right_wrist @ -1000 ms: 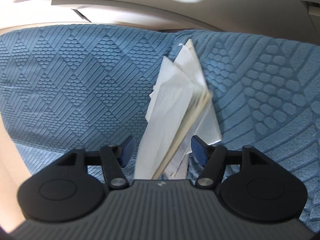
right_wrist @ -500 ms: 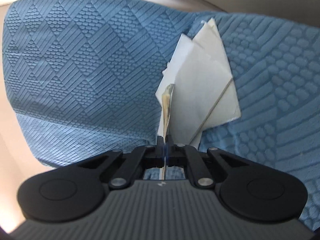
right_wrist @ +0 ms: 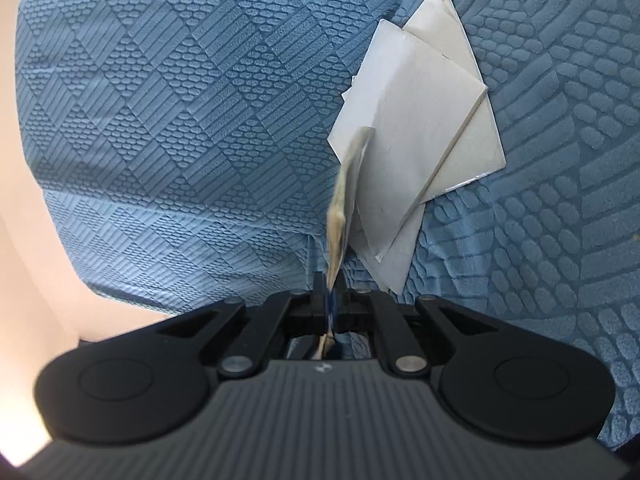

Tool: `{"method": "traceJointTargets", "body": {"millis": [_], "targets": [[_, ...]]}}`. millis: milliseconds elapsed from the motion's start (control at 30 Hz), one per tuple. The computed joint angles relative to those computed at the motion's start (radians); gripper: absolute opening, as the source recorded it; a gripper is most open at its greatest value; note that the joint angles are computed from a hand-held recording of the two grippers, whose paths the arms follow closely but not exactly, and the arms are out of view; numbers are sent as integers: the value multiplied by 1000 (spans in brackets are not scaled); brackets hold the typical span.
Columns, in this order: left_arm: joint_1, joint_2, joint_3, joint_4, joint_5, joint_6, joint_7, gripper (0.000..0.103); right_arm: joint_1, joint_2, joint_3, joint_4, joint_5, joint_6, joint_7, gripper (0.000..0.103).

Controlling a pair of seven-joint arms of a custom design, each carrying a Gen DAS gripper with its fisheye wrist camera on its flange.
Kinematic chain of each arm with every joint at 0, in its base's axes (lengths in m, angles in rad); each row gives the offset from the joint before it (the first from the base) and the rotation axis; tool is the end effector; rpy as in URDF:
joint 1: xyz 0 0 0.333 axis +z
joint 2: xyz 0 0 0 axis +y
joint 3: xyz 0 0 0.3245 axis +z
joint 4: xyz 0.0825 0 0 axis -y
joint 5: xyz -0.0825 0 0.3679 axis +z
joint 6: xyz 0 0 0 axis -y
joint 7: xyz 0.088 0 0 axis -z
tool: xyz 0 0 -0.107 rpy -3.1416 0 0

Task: Organize objects
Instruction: 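Lift the white papers up off the seat with the left gripper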

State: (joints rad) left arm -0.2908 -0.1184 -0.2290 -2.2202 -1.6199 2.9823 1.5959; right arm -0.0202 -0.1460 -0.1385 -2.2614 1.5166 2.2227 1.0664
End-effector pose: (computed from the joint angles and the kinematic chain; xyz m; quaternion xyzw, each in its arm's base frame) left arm 0.4708 -0.1928 0.4866 0.8273 -0.2562 0.4632 0.1884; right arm 0.5048 -0.0509 0.4746 -0.3659 0.7308 0.2215 0.5320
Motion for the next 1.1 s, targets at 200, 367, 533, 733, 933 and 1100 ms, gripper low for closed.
{"method": "traceJointTargets", "body": {"millis": [200,367,533,733,933,1100], "targets": [[5,-41,18,-29,117,-35,-68,1,12,7,20,9,-99,52,38,17],[-3,-79,38,-70,191,-59,-127,1,21,9,20,2,-117,61,57,17],[-6,-109,51,-94,343,-71,-216,1,28,-5,23,-4,-150,95,65,17],[-13,-158,79,-127,548,-78,-344,4,56,-59,26,-18,-130,149,9,9],[-48,-219,141,-149,562,-109,-330,4,97,-155,36,-49,-177,249,-42,9],[-61,-281,169,-170,582,-137,-324,4,142,-220,25,-73,-213,300,-21,9]]}}
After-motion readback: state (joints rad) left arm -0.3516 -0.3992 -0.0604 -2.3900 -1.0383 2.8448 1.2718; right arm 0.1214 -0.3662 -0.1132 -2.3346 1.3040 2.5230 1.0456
